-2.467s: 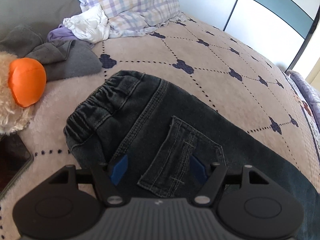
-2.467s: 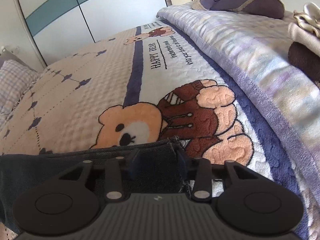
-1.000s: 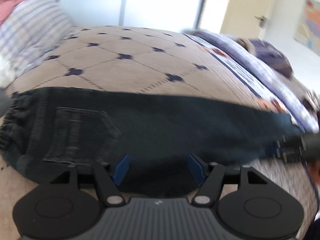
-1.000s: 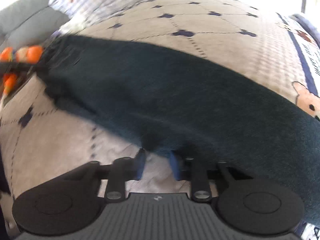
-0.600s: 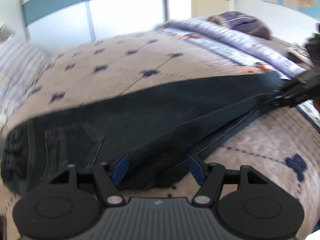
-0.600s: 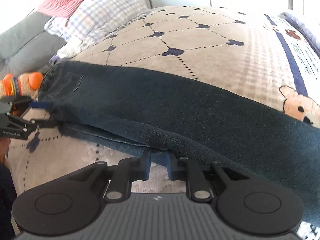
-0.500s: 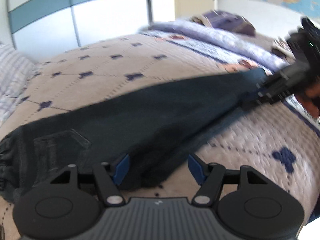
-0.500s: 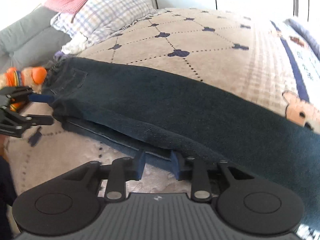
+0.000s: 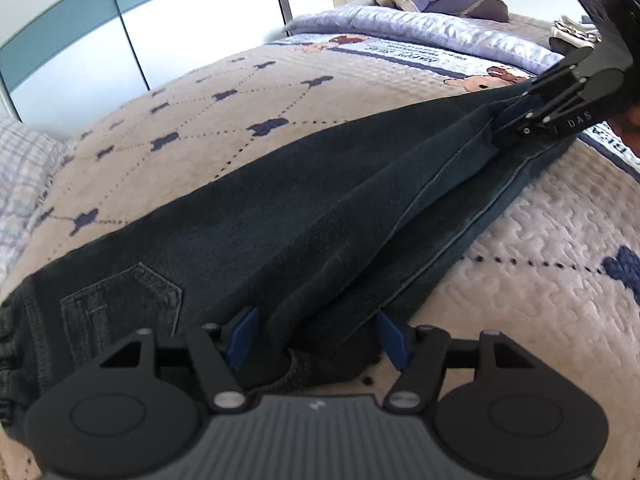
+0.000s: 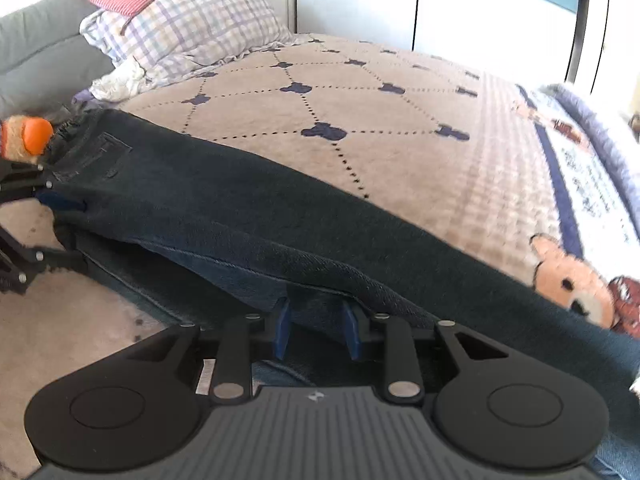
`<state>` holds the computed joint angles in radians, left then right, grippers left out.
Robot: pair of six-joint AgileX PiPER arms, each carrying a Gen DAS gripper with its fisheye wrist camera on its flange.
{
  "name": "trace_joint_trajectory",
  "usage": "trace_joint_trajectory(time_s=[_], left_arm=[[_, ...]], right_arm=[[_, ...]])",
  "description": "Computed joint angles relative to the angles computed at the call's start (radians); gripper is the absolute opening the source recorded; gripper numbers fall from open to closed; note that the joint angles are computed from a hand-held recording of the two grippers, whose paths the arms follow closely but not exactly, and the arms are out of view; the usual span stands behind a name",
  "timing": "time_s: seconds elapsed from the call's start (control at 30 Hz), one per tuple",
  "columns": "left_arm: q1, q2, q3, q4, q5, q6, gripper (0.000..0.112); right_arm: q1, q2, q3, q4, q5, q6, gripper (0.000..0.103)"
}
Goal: Fold clothes
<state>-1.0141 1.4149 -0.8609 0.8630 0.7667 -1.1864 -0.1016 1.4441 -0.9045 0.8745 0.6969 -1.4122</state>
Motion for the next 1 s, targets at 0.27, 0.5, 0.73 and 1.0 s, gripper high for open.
trace_joint_trajectory(time_s=[0.27, 0.5, 0.73, 1.0], left_arm=[[0.121, -0.012, -0.020, -0.140, -0.097, 0.124, 0.055], [0.283, -0.118, 0.023, -0.494, -0.225, 0.413, 0.041], [0.273, -0.105, 0.030, -0.460, -0.228, 0.376, 0.037], [0.266, -0.104, 0.008, -0.443, -0.189, 0.333, 0.019]], right_arm=[[-0.035, 0.043, -0.047, 0.051, -0.041, 0.062, 0.034], [-0.058, 0.037, -0.047, 0.053, 0.068, -0.020, 0.037], [-0.035, 0.015, -0.030, 0.008, 0.124, -0.031, 0.037], [0.016, -0.020, 0.011, 0.023, 0.295, -0.140, 0.037]])
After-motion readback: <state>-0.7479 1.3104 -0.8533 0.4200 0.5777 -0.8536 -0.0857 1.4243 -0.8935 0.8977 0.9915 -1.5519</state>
